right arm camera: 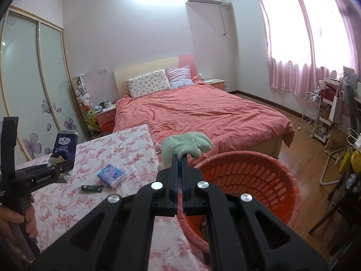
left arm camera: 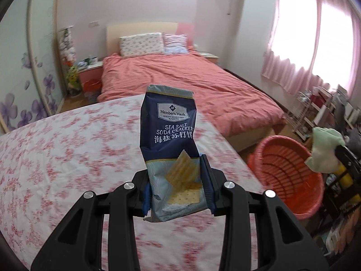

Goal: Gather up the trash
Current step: 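Carry the cracker bag and green cloth over the basket and open both grippers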

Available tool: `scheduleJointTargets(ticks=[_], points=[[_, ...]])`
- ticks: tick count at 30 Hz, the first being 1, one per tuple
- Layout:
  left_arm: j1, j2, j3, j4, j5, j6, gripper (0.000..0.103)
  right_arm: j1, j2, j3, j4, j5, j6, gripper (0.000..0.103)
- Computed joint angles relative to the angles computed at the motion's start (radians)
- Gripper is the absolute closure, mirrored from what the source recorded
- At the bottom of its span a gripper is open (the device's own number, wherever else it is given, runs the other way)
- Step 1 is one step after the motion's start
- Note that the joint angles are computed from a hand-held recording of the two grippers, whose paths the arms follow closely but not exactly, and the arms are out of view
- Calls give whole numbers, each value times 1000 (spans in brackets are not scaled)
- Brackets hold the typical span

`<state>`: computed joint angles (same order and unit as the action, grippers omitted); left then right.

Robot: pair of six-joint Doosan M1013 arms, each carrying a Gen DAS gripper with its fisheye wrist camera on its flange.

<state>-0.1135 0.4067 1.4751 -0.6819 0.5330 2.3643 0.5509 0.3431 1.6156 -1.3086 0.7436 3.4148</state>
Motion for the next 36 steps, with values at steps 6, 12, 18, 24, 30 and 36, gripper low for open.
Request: scheduleJointTargets(ticks=[6, 12, 18, 24, 30, 36], points=[[-36, -20, 35, -94, 10, 135, 66, -11, -29, 49, -17, 16, 56, 100], [-71, -27, 54, -158, 44, 224, 66, -26, -52, 94, -33, 24, 110, 99], [-104, -20, 62, -187, 89, 274, 66, -45, -65, 131, -29, 16, 141, 99], [-134, -9, 63, -185, 131, 285, 66, -66, -69, 159, -25, -2, 171, 99], [-155, -2, 67, -186, 155, 302, 66, -84, -76, 184, -35, -23, 203, 99], [-169, 3, 69, -174, 167, 294, 66, -103, -83, 204, -46, -51, 230, 99]])
